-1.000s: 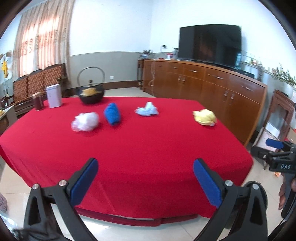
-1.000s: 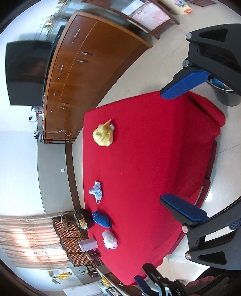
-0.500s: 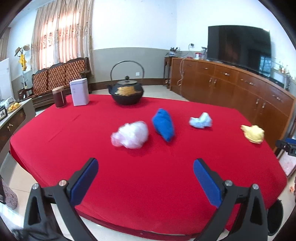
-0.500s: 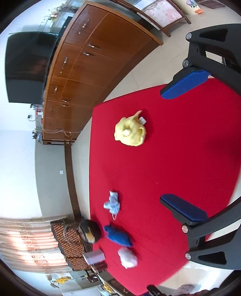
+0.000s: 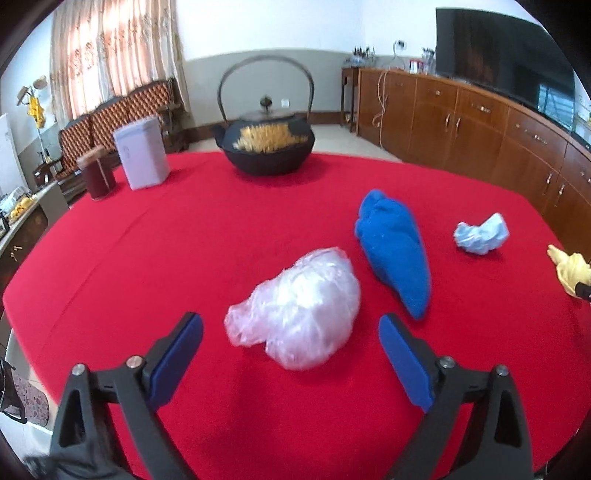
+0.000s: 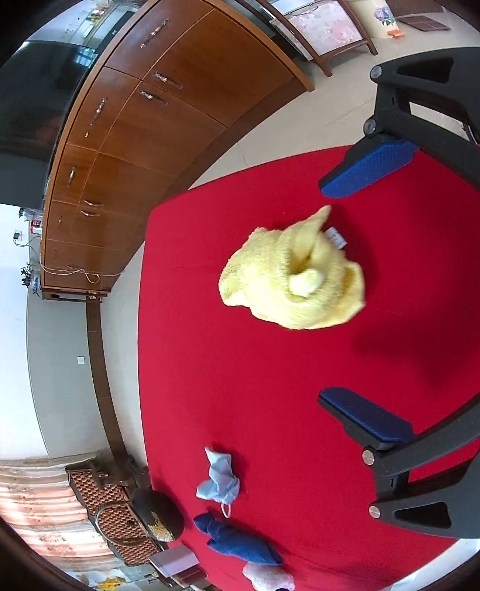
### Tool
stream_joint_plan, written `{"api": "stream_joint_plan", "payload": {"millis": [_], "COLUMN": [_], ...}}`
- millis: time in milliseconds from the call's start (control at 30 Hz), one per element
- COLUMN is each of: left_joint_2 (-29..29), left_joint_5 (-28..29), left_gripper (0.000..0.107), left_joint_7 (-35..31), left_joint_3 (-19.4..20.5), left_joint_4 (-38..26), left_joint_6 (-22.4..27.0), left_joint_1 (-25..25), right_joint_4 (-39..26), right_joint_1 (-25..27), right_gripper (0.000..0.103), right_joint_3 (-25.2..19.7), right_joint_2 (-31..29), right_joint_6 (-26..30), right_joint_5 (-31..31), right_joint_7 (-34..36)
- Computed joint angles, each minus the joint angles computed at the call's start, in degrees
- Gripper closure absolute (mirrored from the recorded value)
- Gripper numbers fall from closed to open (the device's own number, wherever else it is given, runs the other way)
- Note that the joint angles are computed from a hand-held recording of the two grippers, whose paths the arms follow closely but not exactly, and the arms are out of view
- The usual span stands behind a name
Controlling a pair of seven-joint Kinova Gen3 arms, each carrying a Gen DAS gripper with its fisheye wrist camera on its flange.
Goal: Collect trash
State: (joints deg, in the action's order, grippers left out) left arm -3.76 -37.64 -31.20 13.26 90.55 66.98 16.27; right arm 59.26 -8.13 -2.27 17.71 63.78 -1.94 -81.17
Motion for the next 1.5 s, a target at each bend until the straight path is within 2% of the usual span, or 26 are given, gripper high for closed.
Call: {"api": "stream_joint_plan", "payload": {"millis": [67, 133, 167, 233, 267, 300, 367, 400, 500, 600, 1100, 1500], "left_joint_2": [0.4, 0.8, 0.7, 0.8, 0.6, 0.3, -0.4, -0.5, -1.8, -2.5, -4.9, -5.9], "left_joint_5": [2.8, 4.8, 6.2, 7.0, 8.0, 9.4, 10.5, 10.6, 10.3, 8.9, 5.1, 0.6], "left_gripper": [0.015, 0.017, 0.019, 0.026, 0.033, 0.046, 0.065, 0.068, 0.074, 0.075, 0.076, 0.076], "left_joint_7": [-2.4, -3.4, -4.2, -5.0, -5.7, -6.6, -7.6, -7.7, -7.2, -6.0, -3.2, 0.4], "left_joint_3": [-1.2, -1.9, -2.5, -2.6, -2.9, -3.3, -3.0, -2.9, -2.0, -0.6, 4.3, 11.3], "left_joint_4": [-0.1, -0.4, -0.2, -0.4, -0.3, 0.0, 0.6, 0.6, 1.2, 0.8, -1.9, -6.1], "left_joint_6": [-1.0, -1.1, -1.8, -1.8, -2.1, -3.0, -3.7, -4.0, -4.6, -3.7, -0.2, 4.5], "left_joint_1": [-0.7, -1.3, -1.7, -2.0, -2.2, -2.5, -2.8, -3.0, -3.2, -3.3, -1.9, 1.1], "right_joint_4": [-1.2, -2.4, -2.7, -3.1, -3.2, -3.4, -3.3, -2.9, -1.5, 0.8, 10.3, 17.2], "right_joint_1": [-0.1, 0.1, 0.2, 0.1, 0.2, 0.5, 1.0, 1.4, 2.3, 3.0, 4.2, 5.8], "right_gripper": [0.006, 0.019, 0.025, 0.030, 0.041, 0.056, 0.058, 0.061, 0.063, 0.064, 0.064, 0.064], "right_joint_3": [-0.1, -0.2, -0.2, -0.2, -0.2, -0.3, -0.5, -0.6, -0.7, -0.9, -0.6, 3.8], "right_joint_2": [1.0, 1.9, 2.2, 2.5, 2.6, 2.8, 2.7, 2.3, 1.3, -0.8, -12.0, -22.8], "right_joint_6": [0.8, 1.9, 2.1, 2.3, 2.5, 2.9, 2.7, 2.5, 1.5, 0.1, -3.4, -2.8], "right_joint_5": [-0.2, -0.8, -1.0, -1.1, -1.2, -1.8, -2.6, -3.1, -4.5, -5.3, -11.2, -16.5], "right_joint_7": [0.3, 0.4, 0.3, 0.4, 0.3, 0.5, 0.7, 0.9, 1.4, 2.8, 8.2, 13.6]}}
